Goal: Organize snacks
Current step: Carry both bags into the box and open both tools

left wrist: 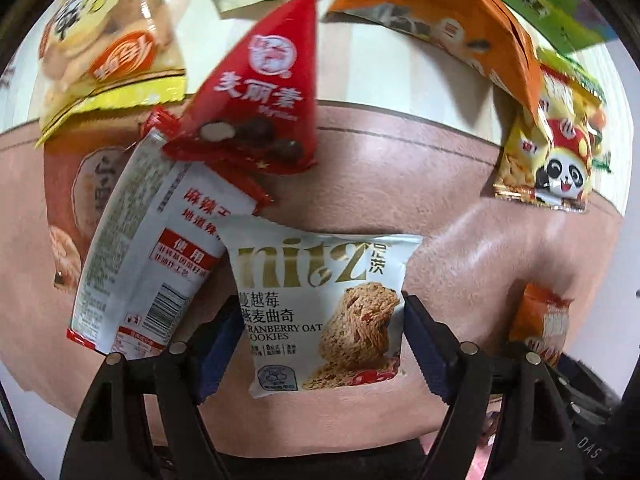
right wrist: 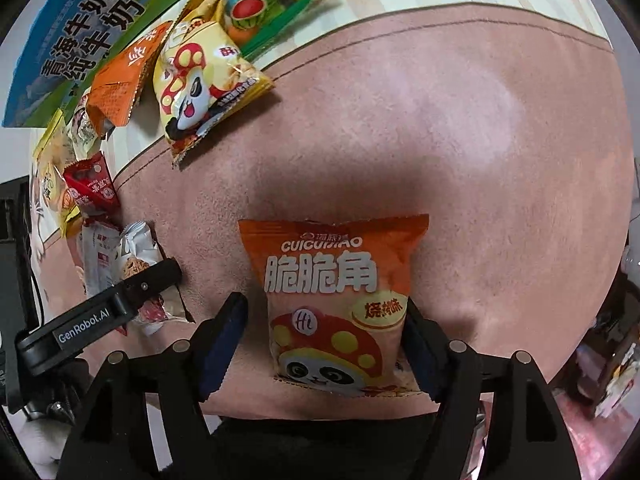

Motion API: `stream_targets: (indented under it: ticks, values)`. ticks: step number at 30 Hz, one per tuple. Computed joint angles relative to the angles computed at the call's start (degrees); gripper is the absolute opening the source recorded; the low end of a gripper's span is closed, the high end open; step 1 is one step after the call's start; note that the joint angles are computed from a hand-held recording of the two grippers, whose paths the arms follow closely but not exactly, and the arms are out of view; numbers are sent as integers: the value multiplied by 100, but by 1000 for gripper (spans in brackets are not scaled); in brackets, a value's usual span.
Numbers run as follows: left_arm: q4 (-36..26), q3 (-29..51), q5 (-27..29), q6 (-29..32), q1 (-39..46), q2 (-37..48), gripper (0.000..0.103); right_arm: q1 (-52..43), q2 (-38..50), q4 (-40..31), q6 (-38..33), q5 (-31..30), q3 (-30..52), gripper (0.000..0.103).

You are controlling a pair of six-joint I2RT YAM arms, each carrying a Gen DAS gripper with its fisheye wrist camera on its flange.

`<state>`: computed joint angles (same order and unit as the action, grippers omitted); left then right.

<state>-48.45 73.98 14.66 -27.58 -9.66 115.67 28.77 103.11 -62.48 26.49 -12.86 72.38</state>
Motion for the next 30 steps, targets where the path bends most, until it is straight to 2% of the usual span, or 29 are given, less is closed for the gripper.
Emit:
stream_targets:
  ticks: [2,4,5,6,7,11,17,21,24,27,30]
  values:
    - [137,-356,-70,172,168,-202,77,-34,-25,67,51,-59,-125,77]
    - [195,-566,-222,107,50,-389,65,-5,-64,143,87,-37,-239,76]
    - [215,-677,-270,-2,-98,-521,64,-22,-94,214,84,-10,-319,75]
    - [75,-666,-339,131,-36,-639,63,20,-135,273,111,75,-375,71]
    - [-86,-460,-406,18,-216,-625,62,53,-163,286,97,175,-408,66]
    - [-123,-327,-617,-287,-698,-595,57,451,-494,506,311,380,-699,54]
    - [-420,-71,-560,-346,-822,-731,49,551,-750,382,315,366,-525,51]
    - [-741,265,-501,-230,-729,-891,49,513,-828,151,305,229,-128,50]
    - [-924,430,-384,-152,-600,-1176,49,465,-753,-169,274,51,490,50]
    - [-1217,869,-281,-31,-421,-1404,49,412,-563,-497,191,-89,1319,50]
    - [-1690,1737,-158,130,-174,-1431,49,323,-90,-947,78,-247,2613,50]
